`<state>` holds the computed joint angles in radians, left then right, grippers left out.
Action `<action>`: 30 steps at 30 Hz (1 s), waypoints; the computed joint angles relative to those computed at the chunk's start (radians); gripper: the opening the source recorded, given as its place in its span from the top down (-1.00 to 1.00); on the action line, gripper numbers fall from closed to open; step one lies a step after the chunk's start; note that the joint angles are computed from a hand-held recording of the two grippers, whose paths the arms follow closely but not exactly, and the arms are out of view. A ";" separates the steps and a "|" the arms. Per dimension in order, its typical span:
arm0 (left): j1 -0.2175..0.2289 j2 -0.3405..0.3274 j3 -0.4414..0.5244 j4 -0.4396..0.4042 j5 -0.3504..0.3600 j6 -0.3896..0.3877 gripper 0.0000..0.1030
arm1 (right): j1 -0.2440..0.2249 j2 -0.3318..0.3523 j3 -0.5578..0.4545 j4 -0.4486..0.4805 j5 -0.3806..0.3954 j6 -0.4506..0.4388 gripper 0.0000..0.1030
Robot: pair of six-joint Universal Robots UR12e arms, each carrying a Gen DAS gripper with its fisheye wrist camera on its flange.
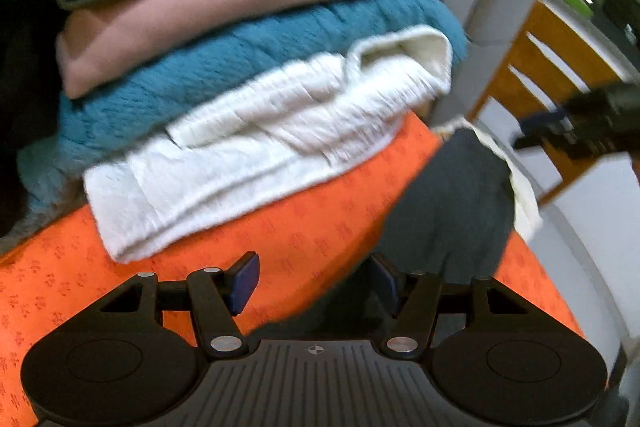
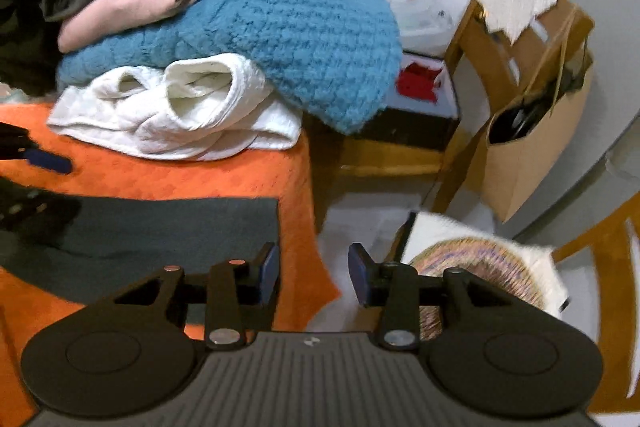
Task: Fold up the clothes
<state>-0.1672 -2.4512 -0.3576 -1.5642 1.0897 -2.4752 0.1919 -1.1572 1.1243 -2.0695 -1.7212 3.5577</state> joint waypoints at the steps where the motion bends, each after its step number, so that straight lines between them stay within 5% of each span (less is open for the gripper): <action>1: 0.001 -0.003 0.009 -0.012 -0.001 -0.006 -0.23 | -0.004 -0.008 0.012 -0.010 0.033 0.007 0.13; 5: 0.012 0.029 -0.024 -0.036 -0.016 0.007 -0.23 | -0.016 -0.023 0.052 -0.045 0.123 0.055 0.13; 10: 0.036 0.125 -0.155 -0.024 -0.017 -0.004 -0.23 | -0.031 -0.032 0.117 -0.152 0.176 0.219 0.16; 11: 0.043 0.145 -0.183 -0.020 -0.018 -0.014 -0.23 | -0.032 -0.036 0.125 -0.160 0.183 0.239 0.24; 12: 0.051 0.167 -0.215 -0.011 -0.018 -0.022 -0.23 | -0.033 -0.040 0.134 -0.169 0.189 0.258 0.76; 13: 0.058 0.189 -0.247 0.002 -0.009 -0.028 -0.23 | -0.033 -0.044 0.142 -0.178 0.196 0.278 0.96; 17: 0.090 0.265 -0.348 0.055 0.013 -0.104 -0.23 | -0.021 -0.057 0.141 -0.147 0.135 0.325 0.96; 23: 0.137 0.338 -0.420 0.107 0.058 -0.204 -0.24 | 0.013 -0.042 0.079 -0.019 0.014 0.242 0.87; 30: 0.201 0.401 -0.477 0.147 0.097 -0.280 -0.27 | 0.053 -0.095 0.089 -0.013 -0.020 0.226 0.50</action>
<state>0.0339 -2.0499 -0.8350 -1.4176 1.1865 -2.7547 0.2446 -1.2527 1.2128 -2.0825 -1.7412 3.7842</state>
